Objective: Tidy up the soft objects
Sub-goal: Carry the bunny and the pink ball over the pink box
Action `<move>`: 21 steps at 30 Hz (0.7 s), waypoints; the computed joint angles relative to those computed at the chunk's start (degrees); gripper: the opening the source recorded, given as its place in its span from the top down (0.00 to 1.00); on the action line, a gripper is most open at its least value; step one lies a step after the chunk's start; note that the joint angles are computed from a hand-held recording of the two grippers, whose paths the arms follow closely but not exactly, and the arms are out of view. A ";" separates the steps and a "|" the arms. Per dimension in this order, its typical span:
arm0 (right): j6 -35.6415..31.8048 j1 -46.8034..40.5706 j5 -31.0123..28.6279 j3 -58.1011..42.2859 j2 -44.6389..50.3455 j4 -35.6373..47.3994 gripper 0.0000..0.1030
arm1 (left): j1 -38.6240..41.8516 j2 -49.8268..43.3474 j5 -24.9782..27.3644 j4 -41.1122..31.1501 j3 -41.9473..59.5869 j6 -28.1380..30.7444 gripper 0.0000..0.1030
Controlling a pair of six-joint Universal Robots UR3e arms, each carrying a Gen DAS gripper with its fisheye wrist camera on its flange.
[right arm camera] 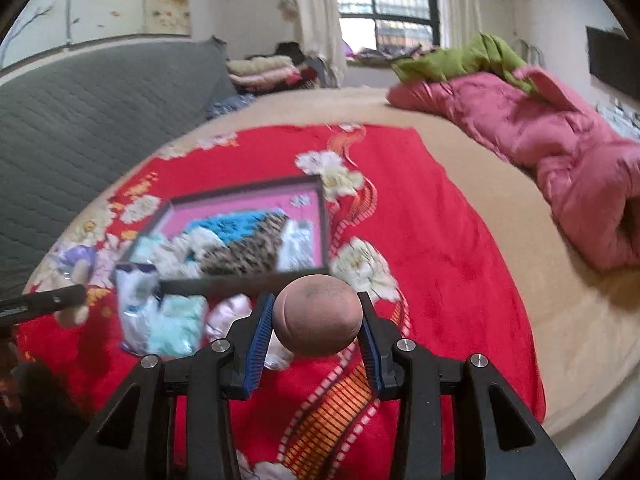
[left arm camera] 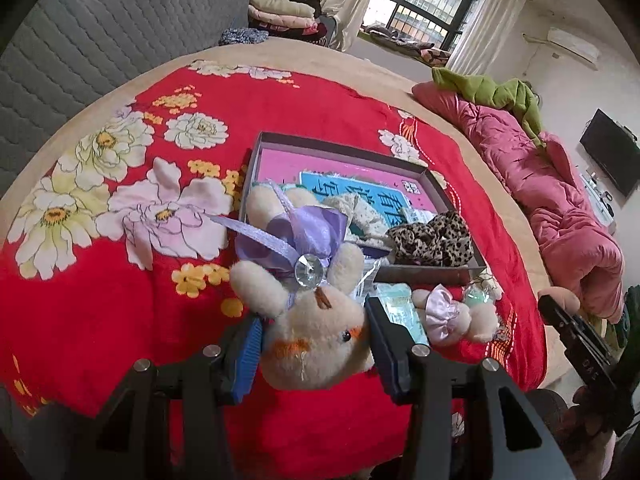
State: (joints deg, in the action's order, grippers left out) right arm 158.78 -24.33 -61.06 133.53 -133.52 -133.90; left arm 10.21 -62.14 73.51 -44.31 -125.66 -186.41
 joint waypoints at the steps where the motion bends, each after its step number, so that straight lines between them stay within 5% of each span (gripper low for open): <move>1: 0.60 1.17 -0.39 -0.41 0.92 -1.12 0.60 | -0.22 -0.31 0.32 0.28 0.32 -0.11 0.52; 21: 12.04 21.09 -9.17 -13.02 28.14 -24.08 0.60 | 0.76 -13.91 -0.03 8.58 8.24 -1.56 0.52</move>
State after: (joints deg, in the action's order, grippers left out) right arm 170.82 -3.24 -70.23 120.51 -105.38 -157.98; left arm 10.97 -76.05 73.48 -35.74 -117.42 -187.98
